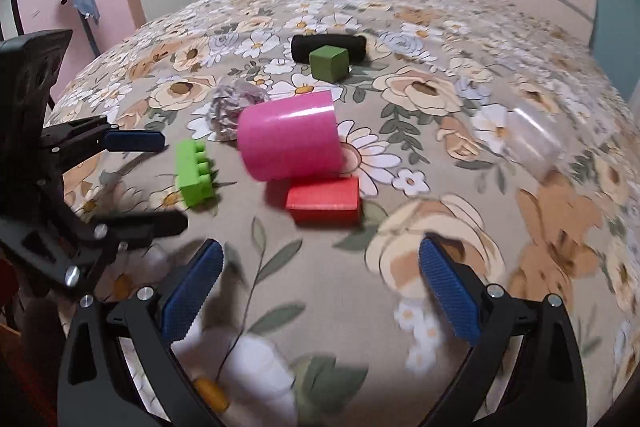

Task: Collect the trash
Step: 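Move both tools toward the toys on the bed, then grasp the green toy brick with the left tool while the right tool grasps the red block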

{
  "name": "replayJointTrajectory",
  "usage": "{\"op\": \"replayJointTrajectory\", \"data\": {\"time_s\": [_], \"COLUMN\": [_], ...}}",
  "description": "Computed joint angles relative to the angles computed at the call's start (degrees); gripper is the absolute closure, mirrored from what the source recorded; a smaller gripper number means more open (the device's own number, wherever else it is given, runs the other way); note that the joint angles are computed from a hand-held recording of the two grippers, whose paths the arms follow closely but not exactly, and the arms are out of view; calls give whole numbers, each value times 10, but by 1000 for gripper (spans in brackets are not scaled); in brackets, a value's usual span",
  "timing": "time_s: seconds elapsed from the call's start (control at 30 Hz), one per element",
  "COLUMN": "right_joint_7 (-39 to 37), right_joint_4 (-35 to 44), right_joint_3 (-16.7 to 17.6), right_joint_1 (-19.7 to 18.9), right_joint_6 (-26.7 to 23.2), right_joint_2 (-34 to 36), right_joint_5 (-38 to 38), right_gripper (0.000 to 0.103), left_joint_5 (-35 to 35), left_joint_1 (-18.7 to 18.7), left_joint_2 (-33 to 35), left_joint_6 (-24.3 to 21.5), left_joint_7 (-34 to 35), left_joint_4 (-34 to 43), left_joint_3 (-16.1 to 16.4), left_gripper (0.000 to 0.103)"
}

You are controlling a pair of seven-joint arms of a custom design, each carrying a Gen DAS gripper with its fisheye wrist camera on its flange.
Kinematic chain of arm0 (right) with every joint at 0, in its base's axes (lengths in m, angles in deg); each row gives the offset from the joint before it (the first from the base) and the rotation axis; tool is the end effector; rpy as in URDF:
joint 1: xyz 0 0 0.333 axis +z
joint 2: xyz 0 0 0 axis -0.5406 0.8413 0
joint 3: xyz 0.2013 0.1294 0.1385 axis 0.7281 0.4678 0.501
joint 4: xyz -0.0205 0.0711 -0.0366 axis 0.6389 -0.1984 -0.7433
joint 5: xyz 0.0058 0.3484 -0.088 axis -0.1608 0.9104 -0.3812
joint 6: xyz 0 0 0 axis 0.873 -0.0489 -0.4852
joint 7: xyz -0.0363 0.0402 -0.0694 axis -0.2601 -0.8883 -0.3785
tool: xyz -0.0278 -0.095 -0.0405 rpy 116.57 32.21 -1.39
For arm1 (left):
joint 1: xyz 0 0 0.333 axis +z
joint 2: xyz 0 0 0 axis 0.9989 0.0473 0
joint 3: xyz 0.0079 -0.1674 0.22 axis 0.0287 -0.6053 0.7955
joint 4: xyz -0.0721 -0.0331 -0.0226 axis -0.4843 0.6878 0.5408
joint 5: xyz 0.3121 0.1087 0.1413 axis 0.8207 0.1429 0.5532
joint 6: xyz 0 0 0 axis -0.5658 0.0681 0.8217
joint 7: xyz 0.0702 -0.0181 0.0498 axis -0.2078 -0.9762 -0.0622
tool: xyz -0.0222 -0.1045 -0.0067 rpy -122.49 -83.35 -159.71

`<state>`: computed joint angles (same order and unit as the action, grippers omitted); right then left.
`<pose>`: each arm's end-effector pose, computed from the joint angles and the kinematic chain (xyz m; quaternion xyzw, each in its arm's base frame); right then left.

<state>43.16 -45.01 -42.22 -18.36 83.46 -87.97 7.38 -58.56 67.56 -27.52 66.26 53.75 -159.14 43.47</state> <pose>0.3675 0.2440 0.5878 -0.6634 0.6700 -0.2246 0.2461 0.4863 -0.3827 0.5746 -0.2933 0.8922 -0.3397 0.0506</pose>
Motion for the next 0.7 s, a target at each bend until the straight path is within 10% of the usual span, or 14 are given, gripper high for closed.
{"op": "replayJointTrajectory", "data": {"time_s": [0.4, 0.53, 0.7], "right_joint_7": [4, 13, 27], "right_joint_4": [16, 26, 39], "right_joint_3": [-14, -12, -6], "right_joint_1": [-7, -7, -5], "right_joint_6": [34, 28, 13], "right_joint_2": [44, 53, 63], "right_joint_5": [12, -6, -31], "right_gripper": [8, 33, 39], "left_joint_5": [-27, -31, -31], "left_joint_1": [10, 12, 13], "left_joint_2": [62, 62, 60], "left_joint_6": [-43, -48, -50], "left_joint_7": [50, 54, 57], "left_joint_4": [71, 71, 70], "left_joint_3": [-15, -16, -15], "left_gripper": [15, 25, 37]}}
